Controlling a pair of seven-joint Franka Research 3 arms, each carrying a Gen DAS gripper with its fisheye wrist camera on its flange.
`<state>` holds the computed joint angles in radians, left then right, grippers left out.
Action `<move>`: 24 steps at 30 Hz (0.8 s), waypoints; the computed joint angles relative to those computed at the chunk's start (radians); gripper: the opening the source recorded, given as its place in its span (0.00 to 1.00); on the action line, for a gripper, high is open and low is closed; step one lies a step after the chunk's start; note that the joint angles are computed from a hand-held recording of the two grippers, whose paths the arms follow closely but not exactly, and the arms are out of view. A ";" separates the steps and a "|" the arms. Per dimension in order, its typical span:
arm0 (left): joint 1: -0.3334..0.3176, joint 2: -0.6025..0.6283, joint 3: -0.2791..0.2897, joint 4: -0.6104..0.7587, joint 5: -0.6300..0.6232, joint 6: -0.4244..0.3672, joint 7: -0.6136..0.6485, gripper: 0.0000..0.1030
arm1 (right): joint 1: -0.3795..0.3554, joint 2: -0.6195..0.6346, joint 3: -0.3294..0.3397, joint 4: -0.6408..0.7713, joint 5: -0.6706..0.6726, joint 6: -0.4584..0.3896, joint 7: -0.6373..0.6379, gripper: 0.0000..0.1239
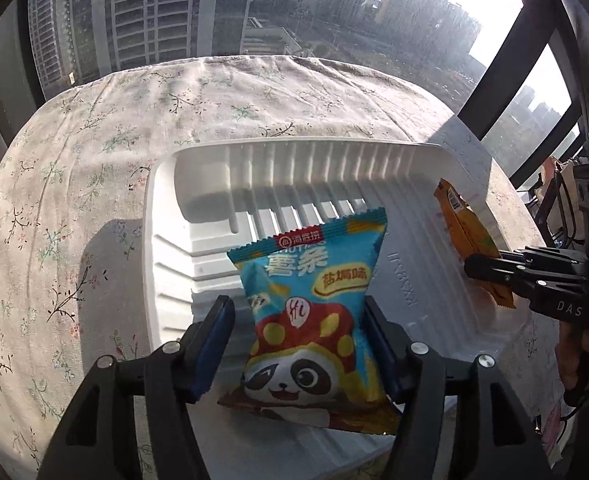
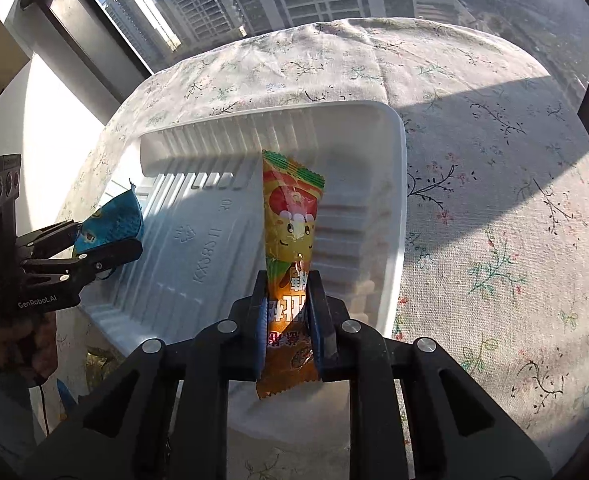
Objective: Organize snacks
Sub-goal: 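Open both tools to drop the panda bag and snack stick into the tray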
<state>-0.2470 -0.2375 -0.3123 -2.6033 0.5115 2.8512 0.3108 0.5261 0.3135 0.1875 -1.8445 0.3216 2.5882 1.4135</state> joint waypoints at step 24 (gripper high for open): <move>-0.228 -0.625 -0.237 -0.204 -0.054 -0.374 -0.270 0.99 | 0.049 -0.626 -0.053 -0.478 0.947 0.215 -0.885 0.72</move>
